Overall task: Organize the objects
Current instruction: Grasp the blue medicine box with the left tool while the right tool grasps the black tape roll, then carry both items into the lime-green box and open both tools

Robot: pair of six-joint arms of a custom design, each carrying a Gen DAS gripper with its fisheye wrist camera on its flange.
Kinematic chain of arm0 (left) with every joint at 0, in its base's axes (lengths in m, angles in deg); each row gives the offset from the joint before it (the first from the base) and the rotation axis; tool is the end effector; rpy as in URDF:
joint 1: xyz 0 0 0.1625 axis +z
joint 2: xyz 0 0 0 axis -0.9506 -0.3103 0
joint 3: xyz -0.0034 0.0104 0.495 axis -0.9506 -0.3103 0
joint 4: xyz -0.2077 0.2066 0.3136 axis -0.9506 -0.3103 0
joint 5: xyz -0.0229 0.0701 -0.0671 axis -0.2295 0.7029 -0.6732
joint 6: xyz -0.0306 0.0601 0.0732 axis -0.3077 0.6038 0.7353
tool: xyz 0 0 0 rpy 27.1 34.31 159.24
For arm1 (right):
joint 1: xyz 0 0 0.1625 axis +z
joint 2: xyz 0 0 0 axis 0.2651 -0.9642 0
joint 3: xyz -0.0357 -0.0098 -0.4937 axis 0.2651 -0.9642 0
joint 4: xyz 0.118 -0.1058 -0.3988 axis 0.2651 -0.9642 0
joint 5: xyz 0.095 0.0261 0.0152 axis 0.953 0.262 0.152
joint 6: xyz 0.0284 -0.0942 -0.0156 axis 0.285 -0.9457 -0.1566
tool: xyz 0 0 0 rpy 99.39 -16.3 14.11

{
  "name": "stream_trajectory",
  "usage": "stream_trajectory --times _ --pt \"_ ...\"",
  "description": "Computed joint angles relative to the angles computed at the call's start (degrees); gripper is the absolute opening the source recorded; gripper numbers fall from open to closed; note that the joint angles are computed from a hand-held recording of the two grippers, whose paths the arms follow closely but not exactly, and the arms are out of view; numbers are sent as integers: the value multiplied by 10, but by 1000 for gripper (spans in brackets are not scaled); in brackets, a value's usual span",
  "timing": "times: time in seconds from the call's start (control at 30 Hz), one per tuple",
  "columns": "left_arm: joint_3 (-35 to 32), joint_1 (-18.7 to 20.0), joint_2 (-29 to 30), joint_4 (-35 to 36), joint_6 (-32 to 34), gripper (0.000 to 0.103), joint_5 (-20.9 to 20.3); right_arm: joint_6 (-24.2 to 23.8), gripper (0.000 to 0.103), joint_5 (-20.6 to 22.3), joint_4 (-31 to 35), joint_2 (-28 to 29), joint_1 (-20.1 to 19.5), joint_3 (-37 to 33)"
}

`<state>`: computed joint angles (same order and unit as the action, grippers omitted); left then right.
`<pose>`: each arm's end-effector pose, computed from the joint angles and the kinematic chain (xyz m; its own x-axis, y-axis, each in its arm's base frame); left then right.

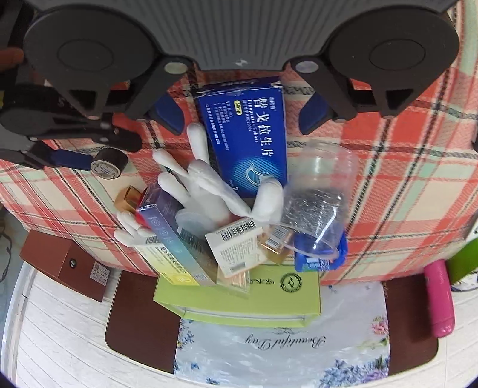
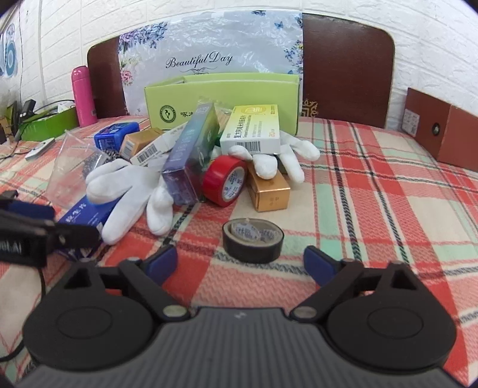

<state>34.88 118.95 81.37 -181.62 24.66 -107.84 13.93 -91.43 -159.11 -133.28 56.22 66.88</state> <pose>-0.3569 -0.7123 -0.1447 -0.7549 -0.2722 -0.5967 0.3397 0.6159 -0.7108 -0.1148 -0.8093 0.2702 -0.5904 -0.6196 0.5171 -0.8048 0.5000 -0.3198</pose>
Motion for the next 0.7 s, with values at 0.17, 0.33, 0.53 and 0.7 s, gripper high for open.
stream_trajectory --times 0.17,0.33,0.53,0.7 --pt "-5 8 1 -20 11 62 1 7 44 14 4 1 -2 -6" --pt "7 14 -9 -25 15 62 12 -11 45 29 68 -24 -10 7" --pt "7 13 -10 3 0 61 25 -23 51 32 57 -23 -9 19" --pt "-17 16 3 3 38 61 34 -19 51 37 56 -27 -13 24"
